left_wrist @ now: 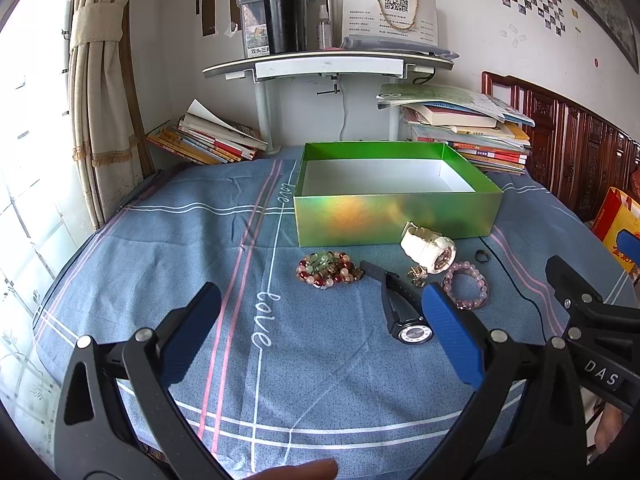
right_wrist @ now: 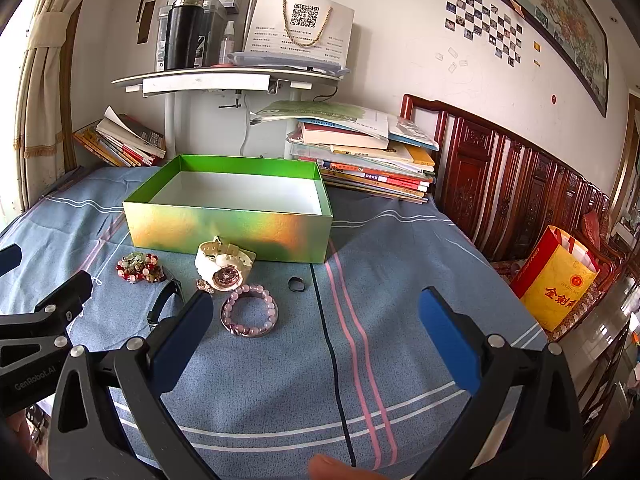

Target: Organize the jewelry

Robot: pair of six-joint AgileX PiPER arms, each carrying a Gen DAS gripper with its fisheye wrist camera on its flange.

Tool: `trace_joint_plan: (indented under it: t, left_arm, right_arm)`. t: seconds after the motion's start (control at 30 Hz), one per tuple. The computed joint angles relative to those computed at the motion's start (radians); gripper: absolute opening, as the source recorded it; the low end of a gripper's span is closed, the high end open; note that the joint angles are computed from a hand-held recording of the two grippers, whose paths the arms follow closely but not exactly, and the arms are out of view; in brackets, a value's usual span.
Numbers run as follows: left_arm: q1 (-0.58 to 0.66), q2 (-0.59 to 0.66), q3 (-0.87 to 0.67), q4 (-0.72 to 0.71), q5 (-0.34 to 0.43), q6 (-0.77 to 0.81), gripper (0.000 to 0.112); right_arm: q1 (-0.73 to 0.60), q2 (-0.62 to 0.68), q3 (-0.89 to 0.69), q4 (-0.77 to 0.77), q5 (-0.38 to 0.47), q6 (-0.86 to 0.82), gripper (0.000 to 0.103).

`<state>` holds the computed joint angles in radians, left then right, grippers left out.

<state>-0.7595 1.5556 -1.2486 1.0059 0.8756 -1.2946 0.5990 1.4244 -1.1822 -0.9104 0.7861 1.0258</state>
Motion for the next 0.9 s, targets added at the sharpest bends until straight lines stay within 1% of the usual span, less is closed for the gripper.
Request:
trace_joint_plan:
  t: [0.9]
  left_arm:
    - [0.001, 0.001, -0.002, -0.004, 0.0, 0.004, 0.1]
  right_arm:
    - [-0.006, -0.002, 0.003, 0.004, -0.006, -0.002, 0.101]
